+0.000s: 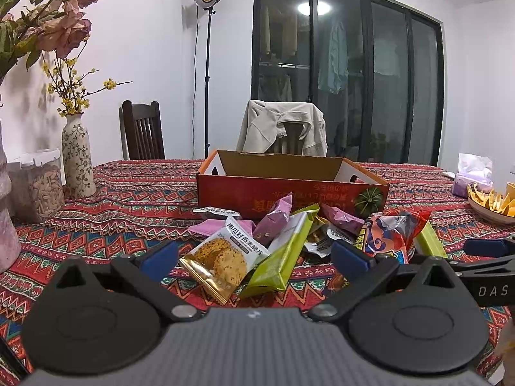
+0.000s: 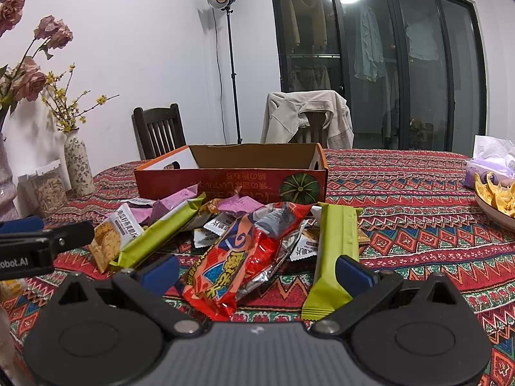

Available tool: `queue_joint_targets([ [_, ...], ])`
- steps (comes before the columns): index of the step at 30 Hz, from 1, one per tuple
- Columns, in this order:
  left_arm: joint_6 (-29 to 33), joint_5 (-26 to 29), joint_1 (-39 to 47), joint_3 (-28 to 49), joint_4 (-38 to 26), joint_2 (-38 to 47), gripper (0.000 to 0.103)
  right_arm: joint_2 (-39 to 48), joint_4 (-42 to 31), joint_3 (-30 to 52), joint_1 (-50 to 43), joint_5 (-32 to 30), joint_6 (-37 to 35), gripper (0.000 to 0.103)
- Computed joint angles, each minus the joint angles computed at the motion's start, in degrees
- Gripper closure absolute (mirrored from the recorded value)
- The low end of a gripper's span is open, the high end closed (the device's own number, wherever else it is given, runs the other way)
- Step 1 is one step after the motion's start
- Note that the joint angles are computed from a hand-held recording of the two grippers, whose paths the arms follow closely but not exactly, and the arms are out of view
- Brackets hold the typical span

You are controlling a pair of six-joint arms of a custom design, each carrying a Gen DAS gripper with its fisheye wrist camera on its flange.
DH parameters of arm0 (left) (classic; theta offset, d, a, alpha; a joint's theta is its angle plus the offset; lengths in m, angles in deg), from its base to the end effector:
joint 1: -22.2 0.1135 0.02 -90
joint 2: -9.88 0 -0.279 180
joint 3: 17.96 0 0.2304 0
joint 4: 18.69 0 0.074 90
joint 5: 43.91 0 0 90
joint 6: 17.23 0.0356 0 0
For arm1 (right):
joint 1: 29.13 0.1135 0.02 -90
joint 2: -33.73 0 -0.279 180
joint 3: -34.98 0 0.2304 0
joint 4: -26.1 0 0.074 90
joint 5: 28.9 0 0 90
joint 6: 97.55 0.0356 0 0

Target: Organize snacks

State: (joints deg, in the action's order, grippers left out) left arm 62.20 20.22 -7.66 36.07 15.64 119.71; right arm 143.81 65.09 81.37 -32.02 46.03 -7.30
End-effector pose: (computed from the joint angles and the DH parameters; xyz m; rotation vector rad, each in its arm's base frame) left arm 0.3050 -0.1572 0.1466 0.0250 1.9064 -0.0374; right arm 0.3164 -0.0067 0.1237 -0.1139 1.9904 0.2334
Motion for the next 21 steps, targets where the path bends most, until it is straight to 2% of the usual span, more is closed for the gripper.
queue_joint_targets([
  [21,-0.2,0.1,-0.1,0.5,-0.4,0.2,0.0,0.2,0.1,0.0,0.0,0.1,-0.2,0.0],
])
